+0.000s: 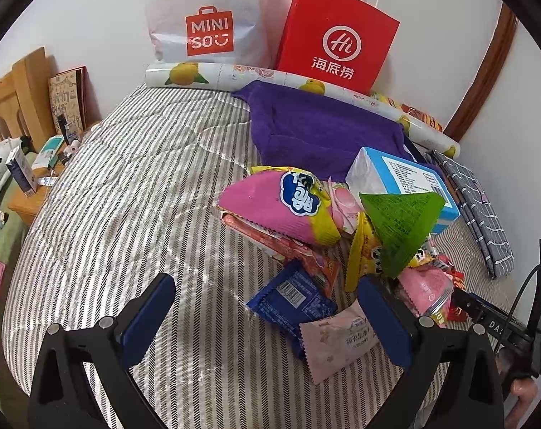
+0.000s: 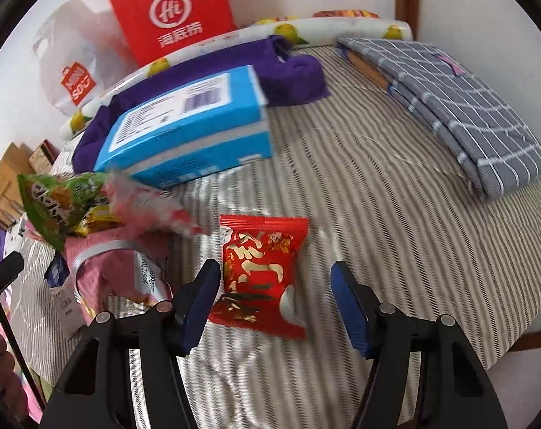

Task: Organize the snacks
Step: 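Grasp the red packet with the right tool while the left tool nears the pale pink packet, then grasp the pale pink packet with the left tool while the right tool lifts the red packet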

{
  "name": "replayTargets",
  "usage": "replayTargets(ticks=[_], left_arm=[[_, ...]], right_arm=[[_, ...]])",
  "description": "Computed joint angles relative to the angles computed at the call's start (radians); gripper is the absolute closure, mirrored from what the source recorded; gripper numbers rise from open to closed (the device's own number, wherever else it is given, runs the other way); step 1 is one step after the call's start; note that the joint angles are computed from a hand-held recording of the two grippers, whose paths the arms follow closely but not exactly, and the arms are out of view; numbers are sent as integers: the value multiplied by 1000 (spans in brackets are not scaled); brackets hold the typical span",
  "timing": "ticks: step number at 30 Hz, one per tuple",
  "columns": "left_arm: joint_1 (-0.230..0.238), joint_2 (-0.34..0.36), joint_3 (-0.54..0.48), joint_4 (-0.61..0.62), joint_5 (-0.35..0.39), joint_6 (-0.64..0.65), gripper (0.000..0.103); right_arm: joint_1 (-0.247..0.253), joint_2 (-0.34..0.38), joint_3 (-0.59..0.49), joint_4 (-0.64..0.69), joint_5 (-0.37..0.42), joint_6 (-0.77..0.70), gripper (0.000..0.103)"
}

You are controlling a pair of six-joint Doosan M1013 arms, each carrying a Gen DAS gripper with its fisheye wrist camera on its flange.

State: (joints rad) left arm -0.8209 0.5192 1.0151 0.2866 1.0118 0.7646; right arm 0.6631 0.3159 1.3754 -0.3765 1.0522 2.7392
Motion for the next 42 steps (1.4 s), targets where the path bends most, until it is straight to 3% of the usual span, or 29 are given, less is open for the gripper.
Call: replayTargets(ticks=[3,8,12,15,24,33,36,38,42], left_arm=[[0,5,-7,-8,6,14,1],[-3,10,-9,-15,16,30,1],[-6,12,-7,-40,16,57,1],[-12,19,-14,-69,19,89,1],[-45,65,-51,-83,76,85,1],[-92,128,-137,100,197,6,1],[-101,135,-149,120,213,1,10],[-104,127,-144,119,212,-2,29],[-95,96,-107,97,180,4,47]], right_arm=[[-9,-10,19,8,-44,-10,39],[4,12,2,-46,-20,-34,38],[16,20,-2,-103,7,-58,60],[3,5,16,-96,-25,-55,62],[-24,9,28,-156,-35,-47,62],[-25,11,40,-209,-57,-31,61],[-31,-2,59,-198,-96,-39,61],[-36,-13,77,-190,-129,-20,61],[-35,-15,81,-195,-137,-12,61]])
